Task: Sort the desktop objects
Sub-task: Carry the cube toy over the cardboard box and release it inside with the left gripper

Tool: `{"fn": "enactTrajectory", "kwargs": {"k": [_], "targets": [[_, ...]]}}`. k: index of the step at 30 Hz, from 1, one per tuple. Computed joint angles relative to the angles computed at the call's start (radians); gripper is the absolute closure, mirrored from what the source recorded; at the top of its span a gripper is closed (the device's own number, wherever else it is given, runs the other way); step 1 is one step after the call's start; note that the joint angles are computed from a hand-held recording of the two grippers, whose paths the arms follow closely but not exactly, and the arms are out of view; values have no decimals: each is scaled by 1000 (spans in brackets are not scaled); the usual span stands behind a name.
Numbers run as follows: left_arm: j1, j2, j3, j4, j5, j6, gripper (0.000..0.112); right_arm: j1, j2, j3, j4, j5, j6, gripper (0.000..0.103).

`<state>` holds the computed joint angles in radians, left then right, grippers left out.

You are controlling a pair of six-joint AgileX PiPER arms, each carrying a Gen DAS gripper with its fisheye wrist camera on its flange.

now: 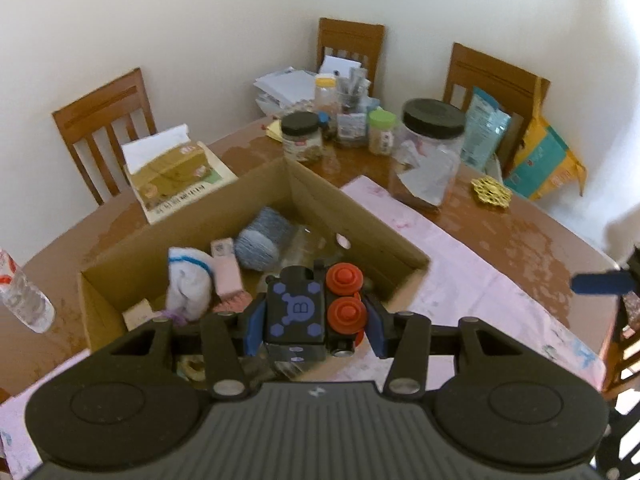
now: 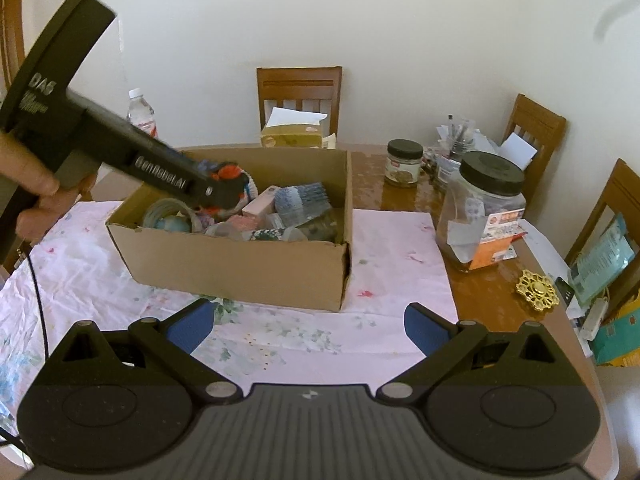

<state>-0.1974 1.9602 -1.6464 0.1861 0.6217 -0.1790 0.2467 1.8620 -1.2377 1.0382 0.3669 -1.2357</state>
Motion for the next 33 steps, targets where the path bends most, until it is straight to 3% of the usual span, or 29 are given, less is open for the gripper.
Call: {"fn": "enactTrajectory", "kwargs": {"k": [14, 16, 17, 18, 24, 33], "targets": [[77, 153, -238, 4, 90, 15, 63, 17, 37, -60, -80, 1, 87, 0], [80, 171, -260, 18, 96, 8, 54, 17, 40, -63, -86, -1, 96, 0], [81, 179, -271, 20, 105, 7, 39, 16, 42, -65, -90, -1, 101, 0], [80, 183, -277, 33, 108, -9, 35, 16, 44, -67, -97, -1, 109, 0], [79, 192, -292, 23, 132, -3, 29, 15, 47, -71, -121, -2, 136, 0], [60, 101, -164, 35, 84, -30, 23, 15, 50, -78, -139, 3, 152, 0]]}}
